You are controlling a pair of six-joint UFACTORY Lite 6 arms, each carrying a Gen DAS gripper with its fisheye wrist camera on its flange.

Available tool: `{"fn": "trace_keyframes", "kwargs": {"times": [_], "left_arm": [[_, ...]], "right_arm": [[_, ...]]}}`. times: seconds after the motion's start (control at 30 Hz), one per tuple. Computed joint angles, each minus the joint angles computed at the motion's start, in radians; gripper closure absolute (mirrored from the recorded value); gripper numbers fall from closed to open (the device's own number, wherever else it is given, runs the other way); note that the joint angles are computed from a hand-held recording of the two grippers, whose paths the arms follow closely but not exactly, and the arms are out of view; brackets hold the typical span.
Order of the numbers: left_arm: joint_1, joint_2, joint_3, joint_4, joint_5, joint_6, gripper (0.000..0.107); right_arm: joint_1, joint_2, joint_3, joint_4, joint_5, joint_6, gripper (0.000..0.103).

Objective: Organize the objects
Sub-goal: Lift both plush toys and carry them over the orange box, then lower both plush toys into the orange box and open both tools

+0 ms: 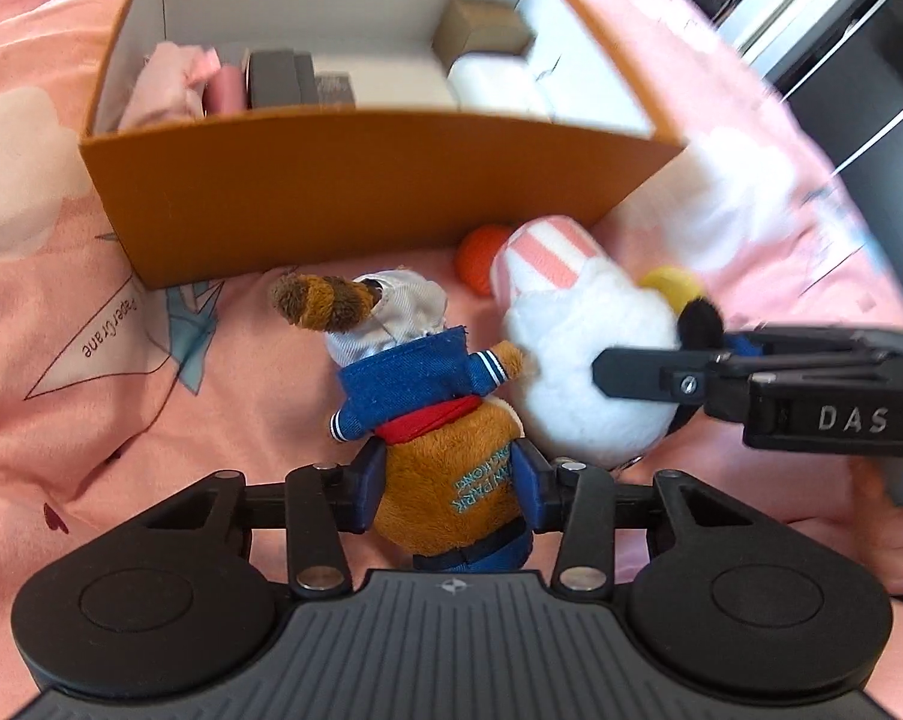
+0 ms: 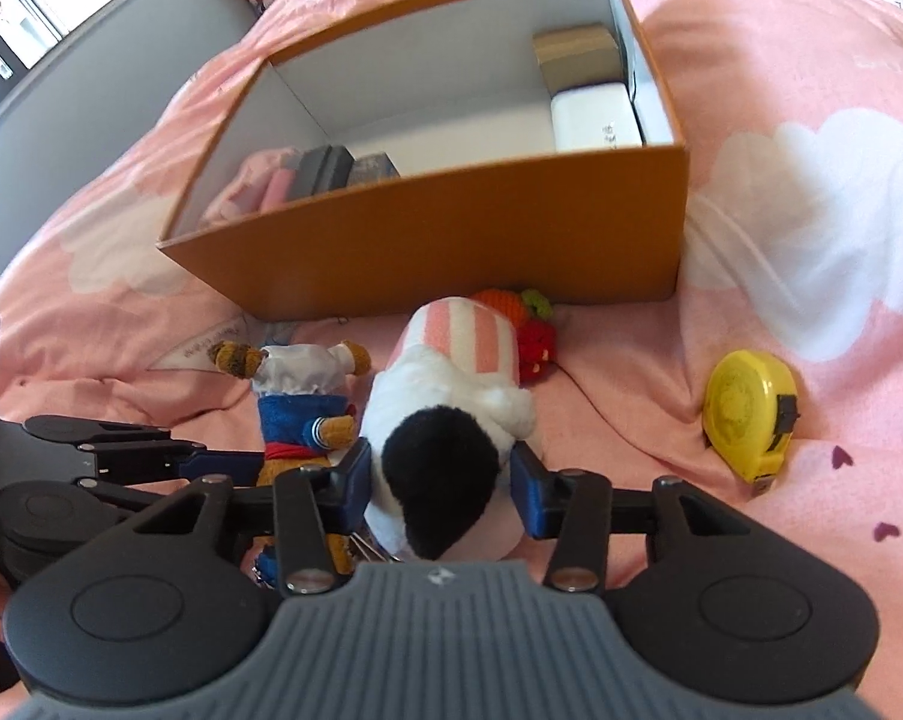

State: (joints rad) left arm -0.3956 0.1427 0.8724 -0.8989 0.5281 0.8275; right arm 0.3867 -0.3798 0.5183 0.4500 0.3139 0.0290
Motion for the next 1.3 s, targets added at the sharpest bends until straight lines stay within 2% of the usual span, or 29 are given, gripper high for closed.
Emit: {"fn": "trace_keyframes", "kwargs": {"times": [0.1, 0.2, 0.33, 0.47, 0.63, 0.77, 1.0, 1.3], "left_arm": [[0.051, -0.055, 0.002, -0.03, 0.074, 0.031, 0.057], [0.092, -0.099, 0.027, -0.053, 0.141, 0.045, 0.057], [0.101, -0.064, 0.162, -0.093, 0.2, 0.058, 0.057], [0.113, -0.003, 0.321, -0.088, 0.243, 0.052, 0.057], [0.074, 0.166, 0.592, -0.026, 0.233, -0.033, 0.057], [0.057, 0.349, 0.823, 0.025, 0.258, -0.126, 0.057], [0.026, 0.68, 1.165, 0.185, 0.322, -0.321, 0.057], [0.007, 0.841, 1.326, 0.295, 0.385, -0.369, 0.057]], "right_arm": [[-0.023, -0.066, 0.01, 0.036, 0.054, -0.031, 0.055], [-0.033, -0.137, 0.038, 0.001, 0.099, 0.0, 0.055], [-0.08, -0.194, 0.112, 0.011, 0.157, -0.045, 0.055], [-0.159, -0.162, 0.214, 0.115, 0.18, -0.194, 0.055], [-0.277, -0.011, 0.354, 0.325, 0.188, -0.431, 0.055], [-0.339, 0.146, 0.483, 0.411, 0.199, -0.524, 0.055], [-0.321, 0.403, 0.646, 0.261, 0.162, -0.461, 0.055], [-0.362, 0.659, 0.802, 0.242, 0.274, -0.487, 0.055]]}}
